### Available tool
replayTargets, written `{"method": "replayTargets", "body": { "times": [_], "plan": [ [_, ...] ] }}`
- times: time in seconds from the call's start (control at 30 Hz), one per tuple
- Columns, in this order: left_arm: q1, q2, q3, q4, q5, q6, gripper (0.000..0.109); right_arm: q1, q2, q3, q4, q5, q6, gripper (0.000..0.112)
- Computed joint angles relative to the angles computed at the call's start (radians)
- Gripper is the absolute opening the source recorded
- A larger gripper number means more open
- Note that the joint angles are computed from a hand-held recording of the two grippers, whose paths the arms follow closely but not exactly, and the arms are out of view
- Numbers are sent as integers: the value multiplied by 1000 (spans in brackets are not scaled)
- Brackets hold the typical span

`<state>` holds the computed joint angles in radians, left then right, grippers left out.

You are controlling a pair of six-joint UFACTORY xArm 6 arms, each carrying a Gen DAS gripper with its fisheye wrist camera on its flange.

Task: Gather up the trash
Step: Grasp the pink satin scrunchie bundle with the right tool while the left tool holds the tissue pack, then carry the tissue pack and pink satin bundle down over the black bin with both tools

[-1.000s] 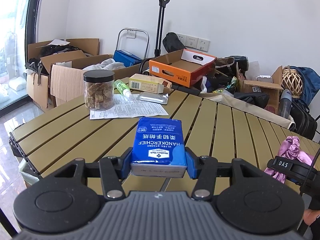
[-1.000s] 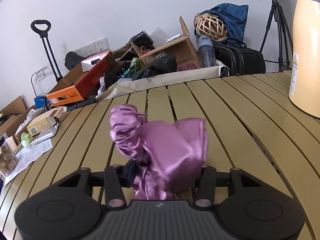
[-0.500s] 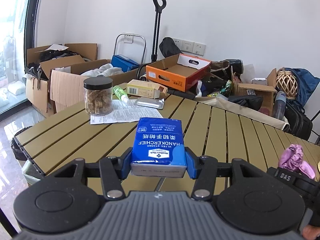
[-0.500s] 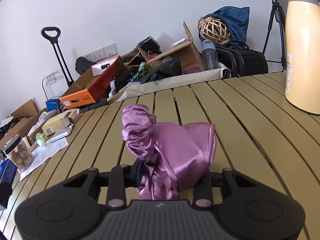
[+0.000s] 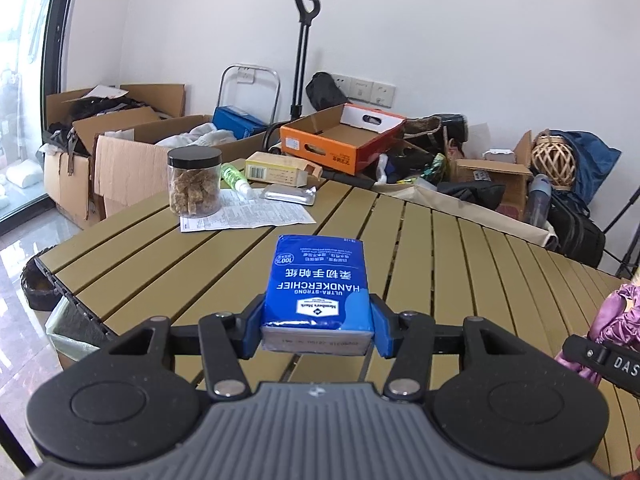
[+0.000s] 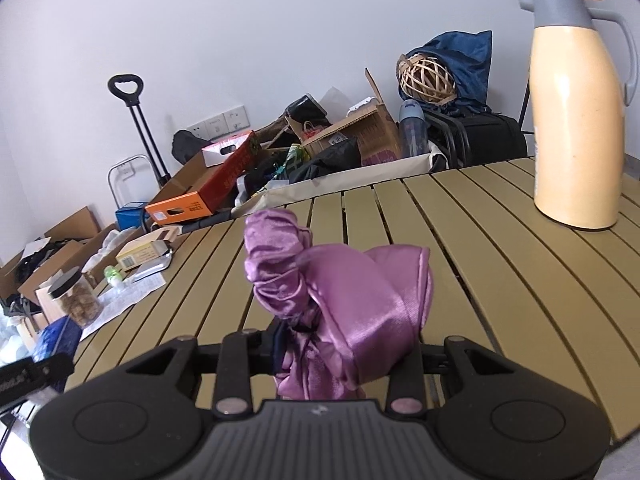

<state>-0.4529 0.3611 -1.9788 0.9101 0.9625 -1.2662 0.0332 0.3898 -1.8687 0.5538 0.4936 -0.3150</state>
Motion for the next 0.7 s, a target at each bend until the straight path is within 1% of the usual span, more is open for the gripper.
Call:
{"method": "replayTargets", "body": {
  "times": [0.13, 0.27, 0.4, 0.57, 0.7],
  "plan": [
    [-28, -41, 56, 45, -9, -19, 53, -19, -95, 116, 89, 1, -101, 33],
    [-62, -88, 120, 86, -11, -31, 53, -47, -183, 219, 167, 21, -201, 33],
    [-94, -127, 179, 104, -2, -37, 53, -77, -254, 302, 220, 52, -286, 33],
    [-131, -194, 288, 98, -28, -45, 53, -117, -350, 423, 282, 79, -392, 33],
    [-170, -235, 358, 125, -35, -58, 53, -151, -421, 516, 321, 116, -454, 33]
  ]
}}
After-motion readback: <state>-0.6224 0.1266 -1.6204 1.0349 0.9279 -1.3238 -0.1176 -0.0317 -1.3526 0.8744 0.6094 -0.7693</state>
